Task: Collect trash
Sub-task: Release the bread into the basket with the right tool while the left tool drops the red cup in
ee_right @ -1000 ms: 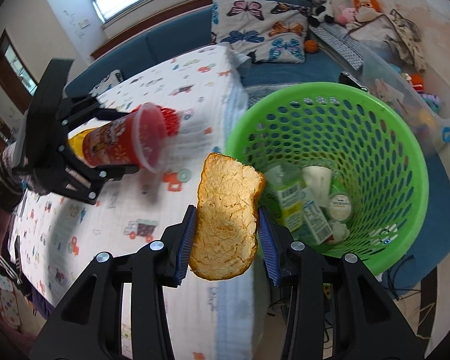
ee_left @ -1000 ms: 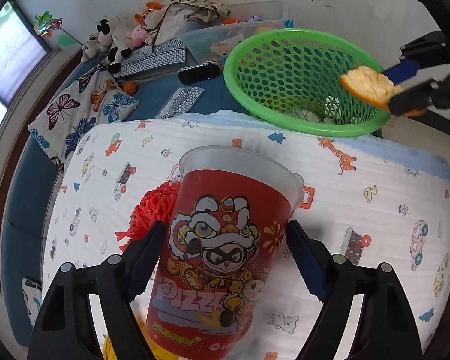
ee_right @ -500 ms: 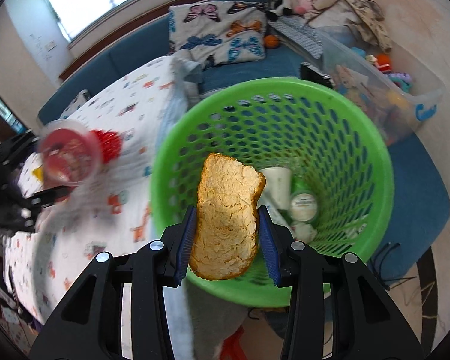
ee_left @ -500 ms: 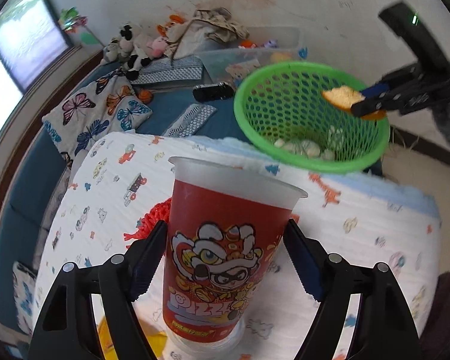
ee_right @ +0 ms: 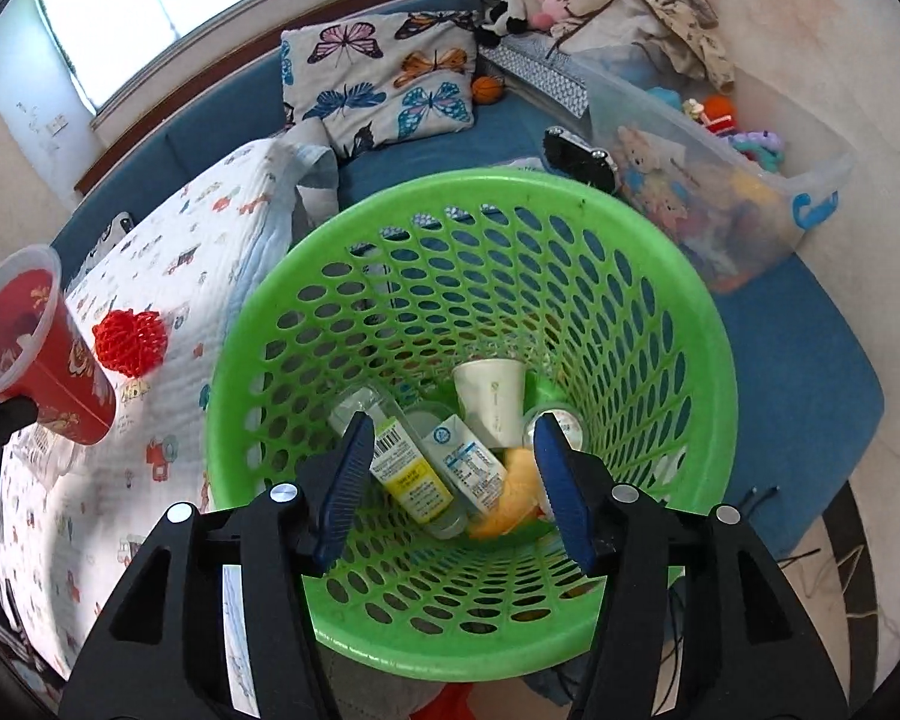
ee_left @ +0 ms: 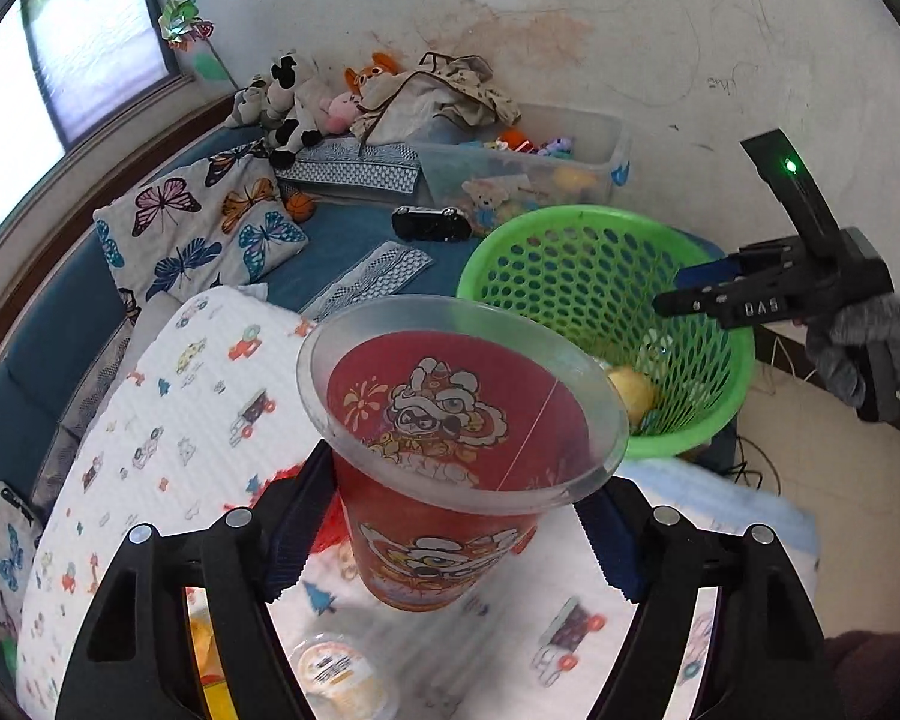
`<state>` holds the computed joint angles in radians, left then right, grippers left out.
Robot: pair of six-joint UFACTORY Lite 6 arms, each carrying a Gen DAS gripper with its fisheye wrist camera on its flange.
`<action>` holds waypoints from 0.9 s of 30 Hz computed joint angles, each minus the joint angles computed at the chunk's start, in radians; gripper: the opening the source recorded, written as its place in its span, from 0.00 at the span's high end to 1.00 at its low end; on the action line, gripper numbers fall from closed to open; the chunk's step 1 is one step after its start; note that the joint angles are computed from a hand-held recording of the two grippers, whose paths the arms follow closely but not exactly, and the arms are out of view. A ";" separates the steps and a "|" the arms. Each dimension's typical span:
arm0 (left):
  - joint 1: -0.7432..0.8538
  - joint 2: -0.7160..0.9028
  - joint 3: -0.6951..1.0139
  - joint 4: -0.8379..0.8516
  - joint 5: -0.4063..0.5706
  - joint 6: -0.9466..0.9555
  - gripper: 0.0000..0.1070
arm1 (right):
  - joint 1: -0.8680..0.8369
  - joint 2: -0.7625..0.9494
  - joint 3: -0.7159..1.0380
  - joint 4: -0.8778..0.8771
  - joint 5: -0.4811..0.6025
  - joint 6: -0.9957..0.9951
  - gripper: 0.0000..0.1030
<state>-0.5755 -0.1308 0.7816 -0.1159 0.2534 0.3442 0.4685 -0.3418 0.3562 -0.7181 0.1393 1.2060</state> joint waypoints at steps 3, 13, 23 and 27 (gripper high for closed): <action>-0.043 0.038 0.038 0.056 -0.006 -0.088 0.31 | 0.000 -0.069 -0.025 0.096 0.027 -0.107 0.45; -0.199 0.352 0.333 0.141 0.000 -0.351 0.31 | 0.070 -0.416 -0.137 0.245 0.242 -0.262 0.39; -0.269 0.662 0.629 0.064 0.055 -0.400 0.31 | 0.113 -0.689 -0.250 0.316 0.402 -0.327 0.37; -0.290 0.738 0.710 0.068 0.084 -0.445 0.31 | 0.097 -0.732 -0.274 0.363 0.416 -0.374 0.37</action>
<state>-0.8658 0.6069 1.4919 -0.0479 0.3377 -0.1012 0.5656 -1.0738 0.0820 -0.3549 0.5554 0.8324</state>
